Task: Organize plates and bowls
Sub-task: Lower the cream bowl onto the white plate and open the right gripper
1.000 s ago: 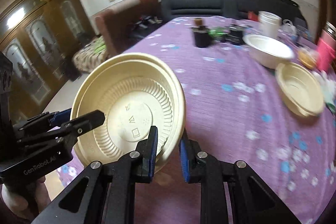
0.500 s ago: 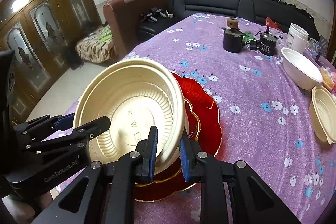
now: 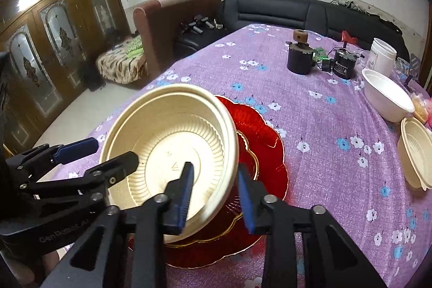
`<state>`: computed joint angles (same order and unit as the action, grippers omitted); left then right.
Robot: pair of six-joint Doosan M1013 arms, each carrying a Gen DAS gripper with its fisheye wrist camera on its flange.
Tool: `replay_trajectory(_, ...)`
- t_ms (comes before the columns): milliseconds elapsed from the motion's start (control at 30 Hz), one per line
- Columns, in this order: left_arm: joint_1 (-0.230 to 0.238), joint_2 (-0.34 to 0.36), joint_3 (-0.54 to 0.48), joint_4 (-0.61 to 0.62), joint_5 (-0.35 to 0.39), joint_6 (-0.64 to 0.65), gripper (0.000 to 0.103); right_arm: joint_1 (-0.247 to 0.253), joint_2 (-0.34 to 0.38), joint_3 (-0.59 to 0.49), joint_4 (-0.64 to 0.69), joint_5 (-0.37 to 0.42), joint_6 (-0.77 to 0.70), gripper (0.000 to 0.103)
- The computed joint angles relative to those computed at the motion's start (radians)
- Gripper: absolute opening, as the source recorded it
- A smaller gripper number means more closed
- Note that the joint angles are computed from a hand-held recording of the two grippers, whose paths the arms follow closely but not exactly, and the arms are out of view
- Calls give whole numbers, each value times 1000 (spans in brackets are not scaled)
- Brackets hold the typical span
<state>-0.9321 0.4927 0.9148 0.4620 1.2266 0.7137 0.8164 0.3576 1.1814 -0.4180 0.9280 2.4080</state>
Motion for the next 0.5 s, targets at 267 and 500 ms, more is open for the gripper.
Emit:
replay_trajectory(267,-3,-45,53,-3,-53,-51,72,-3,-33,48,-62,-77,109,56)
replay_trajectory(500,-7,-67,79,7,-85,-84,74,-14,-8,-21,-128,-24,152,54)
